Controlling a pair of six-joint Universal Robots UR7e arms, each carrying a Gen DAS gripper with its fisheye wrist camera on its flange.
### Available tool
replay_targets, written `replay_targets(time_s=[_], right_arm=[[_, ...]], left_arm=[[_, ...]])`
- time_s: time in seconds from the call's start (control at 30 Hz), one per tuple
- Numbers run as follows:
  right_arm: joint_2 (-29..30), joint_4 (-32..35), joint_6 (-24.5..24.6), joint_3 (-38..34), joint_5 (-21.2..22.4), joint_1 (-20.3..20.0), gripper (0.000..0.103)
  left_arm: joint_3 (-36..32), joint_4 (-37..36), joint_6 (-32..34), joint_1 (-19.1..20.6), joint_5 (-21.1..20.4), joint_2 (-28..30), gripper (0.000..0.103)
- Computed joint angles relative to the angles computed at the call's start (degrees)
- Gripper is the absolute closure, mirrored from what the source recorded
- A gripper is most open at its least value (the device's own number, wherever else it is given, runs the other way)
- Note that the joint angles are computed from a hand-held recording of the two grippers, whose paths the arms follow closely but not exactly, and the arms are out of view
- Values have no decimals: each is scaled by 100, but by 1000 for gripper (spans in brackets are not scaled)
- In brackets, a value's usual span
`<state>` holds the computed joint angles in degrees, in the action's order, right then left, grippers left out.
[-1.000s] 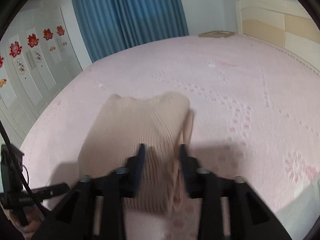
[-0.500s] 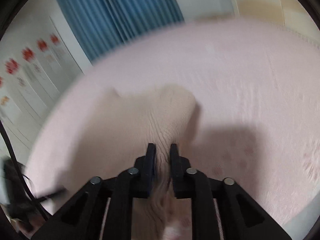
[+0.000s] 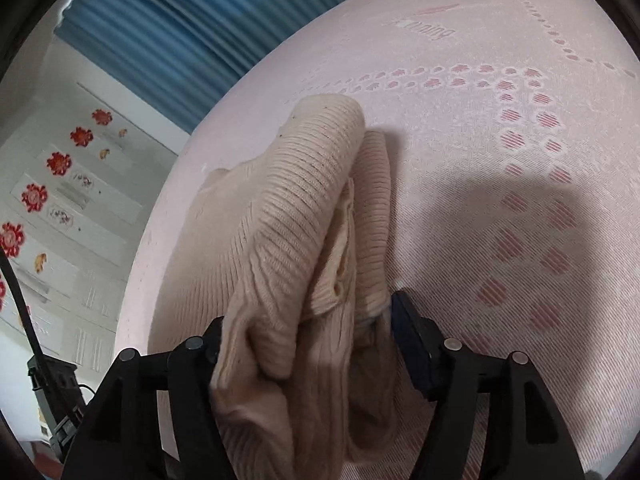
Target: Fold small clothes
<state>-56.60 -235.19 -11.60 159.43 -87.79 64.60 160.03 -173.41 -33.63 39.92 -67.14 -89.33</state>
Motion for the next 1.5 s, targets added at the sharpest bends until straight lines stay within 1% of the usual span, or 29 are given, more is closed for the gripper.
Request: replay_targets(time_s=[0.03,0.07,0.1,0.13,0.17,0.27,0.33,0.37,0.4,0.43,0.47,0.53,0.6,0.7,0.73,0.8,0.87,0.93,0.97,1.03,1.13,1.17,1.23,1.27,1.33,1.37,1.4,1.43,1.5], right_arm=[[-157,293,-14,-36,-7,5,35],[-303,630,-61,-126,43,-34,39],[-534,1119,-101,-204,197,-116,42],[-716,1524,-85,-266,462,-242,52],[-823,1786,-54,-334,620,-321,58],[-991,1852,1,-279,788,-321,68],[-1150,1770,242,-180,1015,-292,69],[-1222,1737,327,-141,1082,-243,70],[-1322,1720,409,-114,1093,-147,70],[-1432,1696,487,-89,1016,32,70],[-1569,1705,565,-108,824,298,70],[-1826,1724,794,-132,310,840,70],[-2088,1977,1043,-331,-594,1571,70],[-2372,2422,1358,-595,-1590,2362,70],[-2539,2607,1436,-619,-1737,2483,70],[-2564,2922,1599,-839,-2321,2930,71],[-2269,3127,1773,-1225,-2960,3437,71],[-2066,3303,1940,-1522,-3212,3703,71],[-2012,3340,1971,-1600,-3233,3740,71],[-1728,3397,2066,-1917,-3182,3806,71],[-1239,3458,2205,-2399,-2859,3723,71],[-1050,3484,2274,-2574,-2644,3664,71],[-714,3466,2368,-2838,-2261,3548,71],[-490,3450,2453,-3015,-1975,3488,71],[-205,3256,2461,-3172,-1597,3394,71],[-13,3003,2427,-3239,-1370,3318,71],[85,2818,2395,-3240,-1236,3248,71],[212,2564,2349,-3229,-1051,3096,71],[306,2402,2167,-3180,-869,2798,70]], left_arm=[[-4,3,-32,6,10,-10,51],[-9,8,-86,-20,16,-12,51],[-11,-3,-123,-28,10,-14,51],[-8,-30,-161,-29,5,-5,51],[-6,-40,-213,-30,6,-7,51],[3,131,-399,-95,42,-149,51],[0,172,-366,-67,76,-207,51],[-11,360,-407,-111,165,-341,51],[-27,445,-395,-103,202,-388,51],[-45,536,-362,-84,221,-455,51],[-69,612,-320,-49,221,-529,51],[-130,718,-230,17,254,-614,51],[-197,801,-139,43,347,-655,51],[-350,924,21,144,491,-643,51],[-433,965,79,200,555,-580,51],[-547,928,210,331,575,-499,51],[-721,829,364,545,509,-347,51],[-899,719,522,733,467,-192,51],[-1021,638,632,838,469,-84,51],[-1298,559,880,1003,595,156,51],[-1653,431,1156,1181,885,467,51],[-1807,346,1259,1282,943,591,51],[-2122,135,1443,1507,932,840,51],[-2238,74,1469,1579,934,929,51],[-2480,-10,1531,1731,899,1090,51],[-2614,-45,1582,1803,871,1188,51],[-2689,-104,1627,1833,875,1272,51],[-2815,-178,1730,1872,894,1400,51],[-2882,-330,1903,1879,957,1552,51]])
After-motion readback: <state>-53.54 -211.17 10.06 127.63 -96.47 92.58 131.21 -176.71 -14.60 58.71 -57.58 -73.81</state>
